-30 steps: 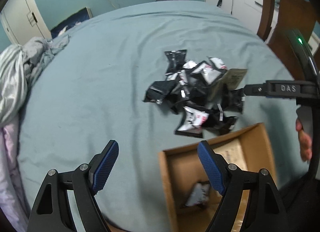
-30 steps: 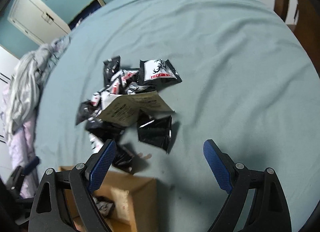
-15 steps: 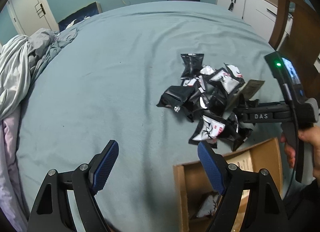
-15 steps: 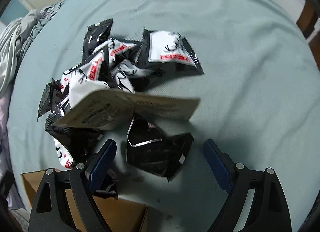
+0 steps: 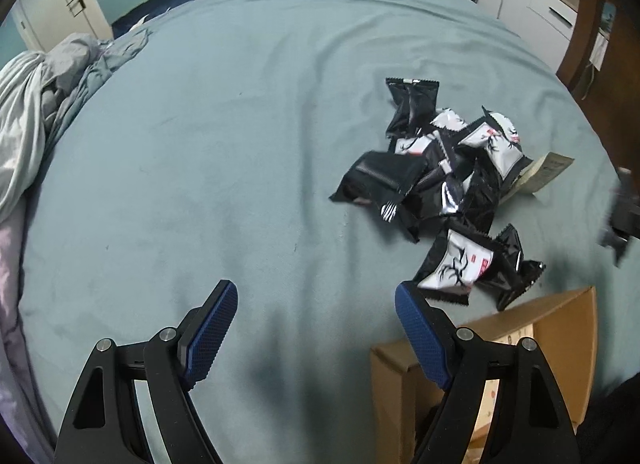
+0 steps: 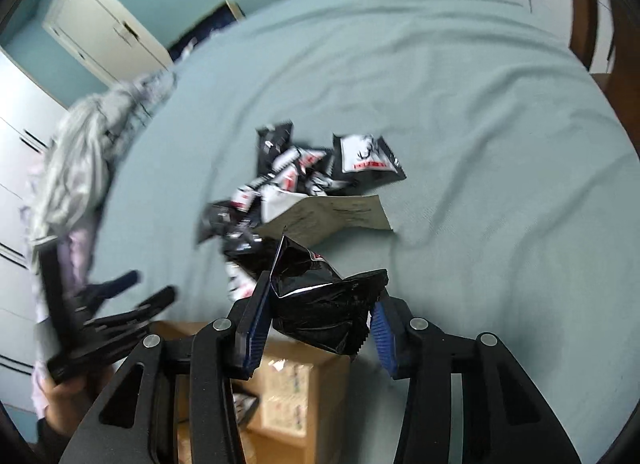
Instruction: Organize snacks
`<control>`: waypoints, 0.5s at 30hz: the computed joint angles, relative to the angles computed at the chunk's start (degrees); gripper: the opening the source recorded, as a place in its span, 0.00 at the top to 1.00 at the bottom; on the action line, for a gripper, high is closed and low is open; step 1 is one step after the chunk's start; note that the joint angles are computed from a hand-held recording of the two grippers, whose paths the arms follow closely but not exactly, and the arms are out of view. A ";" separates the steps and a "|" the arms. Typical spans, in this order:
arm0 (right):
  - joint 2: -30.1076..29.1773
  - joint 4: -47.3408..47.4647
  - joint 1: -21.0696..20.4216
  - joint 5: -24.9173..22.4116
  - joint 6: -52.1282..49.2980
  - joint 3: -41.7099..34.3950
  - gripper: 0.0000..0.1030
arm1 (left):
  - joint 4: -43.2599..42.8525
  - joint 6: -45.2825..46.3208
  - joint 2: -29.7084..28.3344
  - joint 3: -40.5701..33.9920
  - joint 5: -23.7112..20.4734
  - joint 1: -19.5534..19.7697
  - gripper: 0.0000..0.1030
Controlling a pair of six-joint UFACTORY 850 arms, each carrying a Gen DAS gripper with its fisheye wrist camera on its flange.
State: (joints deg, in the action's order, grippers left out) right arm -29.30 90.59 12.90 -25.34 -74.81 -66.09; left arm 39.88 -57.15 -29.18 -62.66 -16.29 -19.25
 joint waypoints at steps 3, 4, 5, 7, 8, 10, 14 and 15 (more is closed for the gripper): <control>5.39 11.63 -0.54 -0.24 -11.13 7.39 0.58 | -0.90 0.93 -1.22 -1.69 0.90 0.51 0.20; 7.15 14.91 -0.97 -0.89 -14.47 10.02 0.58 | -3.54 3.02 -1.72 -2.31 1.63 0.98 0.20; 8.76 17.53 -1.50 -2.38 -17.03 12.65 0.58 | -6.18 5.03 -2.16 -2.76 2.70 1.46 0.20; 11.32 21.36 -2.28 -5.55 -19.75 17.49 0.58 | -10.32 8.80 -3.52 -4.14 3.70 2.07 0.20; 12.20 23.03 -2.25 -6.60 -20.48 19.20 0.58 | -12.38 11.22 -4.36 -4.94 3.64 2.16 0.20; 13.80 25.73 -2.76 -10.64 -21.70 23.06 0.58 | -21.41 20.97 -6.21 -6.73 3.28 2.46 0.20; 12.08 27.08 -1.76 -12.34 -23.61 22.55 0.58 | -25.75 24.95 -9.11 -9.86 3.00 3.04 0.21; 11.34 26.44 -1.46 -11.54 -23.30 21.59 0.58 | -26.31 25.62 -9.80 -10.73 3.13 3.20 0.21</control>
